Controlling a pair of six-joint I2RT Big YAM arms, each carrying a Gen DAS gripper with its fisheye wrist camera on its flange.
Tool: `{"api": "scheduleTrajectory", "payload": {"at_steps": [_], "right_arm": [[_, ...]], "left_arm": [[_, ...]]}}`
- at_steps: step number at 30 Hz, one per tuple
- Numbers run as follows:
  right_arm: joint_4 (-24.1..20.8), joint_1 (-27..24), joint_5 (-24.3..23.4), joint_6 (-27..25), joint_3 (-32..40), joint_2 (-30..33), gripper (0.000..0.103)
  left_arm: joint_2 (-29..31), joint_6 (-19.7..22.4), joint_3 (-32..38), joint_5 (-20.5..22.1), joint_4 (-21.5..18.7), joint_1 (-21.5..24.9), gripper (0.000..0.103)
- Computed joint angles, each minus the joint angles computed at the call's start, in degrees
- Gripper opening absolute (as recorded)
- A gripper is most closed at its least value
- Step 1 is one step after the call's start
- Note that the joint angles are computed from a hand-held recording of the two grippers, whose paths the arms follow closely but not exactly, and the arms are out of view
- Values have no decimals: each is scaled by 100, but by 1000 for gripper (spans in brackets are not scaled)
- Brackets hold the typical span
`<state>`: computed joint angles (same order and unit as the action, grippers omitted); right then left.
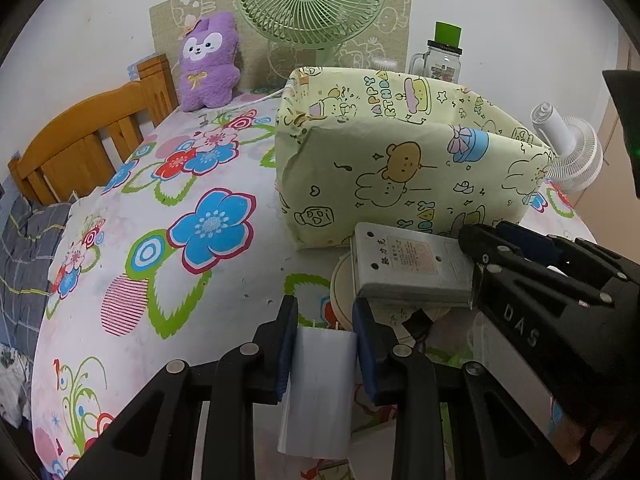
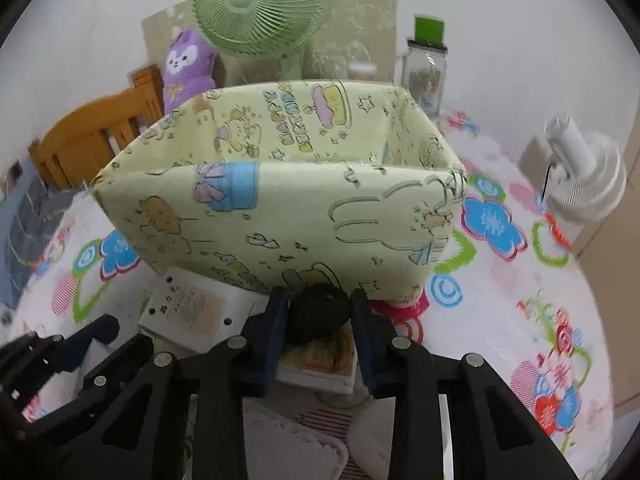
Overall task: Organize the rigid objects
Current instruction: 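Grasp the black key with the right tool while the left tool holds the plug, then lift and carry the plug and key over the yellow fabric box with both tools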
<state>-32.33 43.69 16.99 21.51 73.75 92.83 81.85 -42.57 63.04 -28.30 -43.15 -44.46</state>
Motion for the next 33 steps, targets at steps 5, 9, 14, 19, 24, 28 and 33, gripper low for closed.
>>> {"api": "scheduleTrajectory", "payload": {"at_steps": [5, 9, 14, 19, 24, 28, 33], "right_arm": [[30, -62, -206, 153, -107, -94, 34], [30, -52, -303, 219, -201, -205, 34], [69, 38, -242, 195, -265, -342, 34], [103, 108, -208, 192, -338, -496, 34], [117, 130, -150, 204, -413, -649, 34], [127, 158, -119, 212, -466, -770, 34], [153, 212, -97, 184, -519, -903, 34]], "left_arm": [[-13, -44, -1, -40, -13, -28, 28], [-66, -89, -30, -72, -11, -58, 28], [-180, -174, -70, -129, -60, -106, 27], [-267, -200, -39, -275, -148, -181, 27], [-323, -206, 20, -400, -236, -264, 27], [-381, -216, 55, -511, -300, -330, 27], [-440, -209, 121, -664, -370, -410, 27]]}}
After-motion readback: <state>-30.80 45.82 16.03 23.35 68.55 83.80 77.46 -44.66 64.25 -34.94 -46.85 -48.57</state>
